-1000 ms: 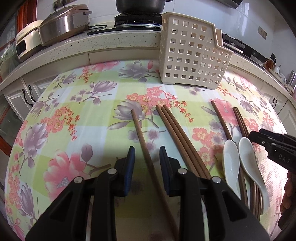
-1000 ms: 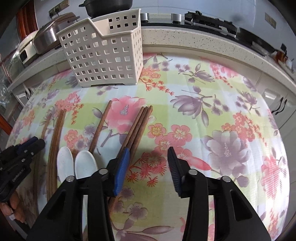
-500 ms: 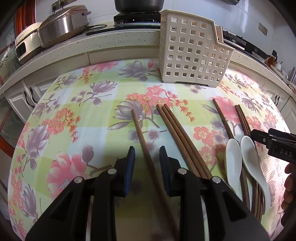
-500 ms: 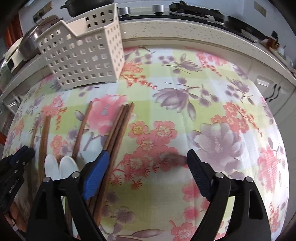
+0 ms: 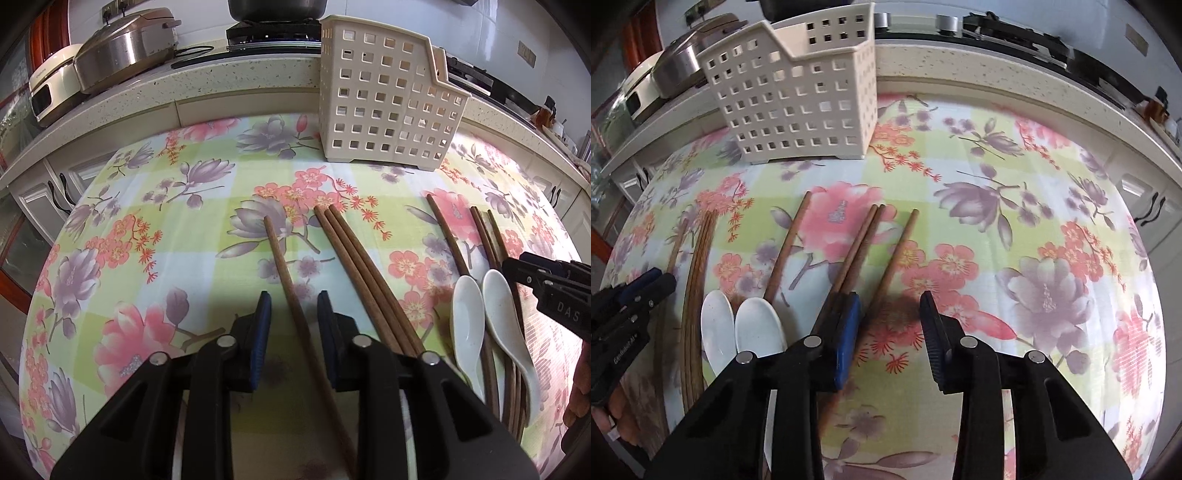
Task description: Organize utensils
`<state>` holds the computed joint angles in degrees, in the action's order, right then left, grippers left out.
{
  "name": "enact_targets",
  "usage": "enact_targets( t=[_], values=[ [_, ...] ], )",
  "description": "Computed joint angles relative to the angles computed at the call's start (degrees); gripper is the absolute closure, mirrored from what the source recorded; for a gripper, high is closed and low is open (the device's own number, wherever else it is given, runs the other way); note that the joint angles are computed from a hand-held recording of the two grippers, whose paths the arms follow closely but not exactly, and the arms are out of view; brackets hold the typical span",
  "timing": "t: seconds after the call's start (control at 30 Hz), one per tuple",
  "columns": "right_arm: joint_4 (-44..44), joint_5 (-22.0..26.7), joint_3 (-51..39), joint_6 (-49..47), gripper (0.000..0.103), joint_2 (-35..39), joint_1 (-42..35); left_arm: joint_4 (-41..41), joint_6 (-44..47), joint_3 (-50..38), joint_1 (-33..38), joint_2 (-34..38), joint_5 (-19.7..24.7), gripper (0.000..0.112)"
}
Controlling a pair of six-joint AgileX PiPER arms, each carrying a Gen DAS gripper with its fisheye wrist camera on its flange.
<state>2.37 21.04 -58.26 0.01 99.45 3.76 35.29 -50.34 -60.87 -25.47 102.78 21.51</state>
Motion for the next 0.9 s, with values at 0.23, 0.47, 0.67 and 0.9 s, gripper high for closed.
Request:
enact_targets(
  t=[0.23,0.47,0.67,0.9],
  values=[
    [12.6,0.1,-0.9,-13.7,0.089,0.8,-1.6,-8.5,8.8,-1.9,2.3,0.7,0.0,0.104],
    [21.2,1.3,-1.3,-21.3,0.092,0.7,-2.5,-14.0,13.9,-2.5,3.1,0.7,-0.9,0.105],
    [32.4,1.0,0.4,-32.3,0.093,-2.0,-3.6,-13.7,13.5,-2.5,3.0,-0.4,-1.1,0.105],
    [28.5,0.9,0.5,-28.4,0.093,-1.3,-2.8,-13.6,13.1,-1.6,3.1,-1.9,-1.4,0.105]
  ],
)
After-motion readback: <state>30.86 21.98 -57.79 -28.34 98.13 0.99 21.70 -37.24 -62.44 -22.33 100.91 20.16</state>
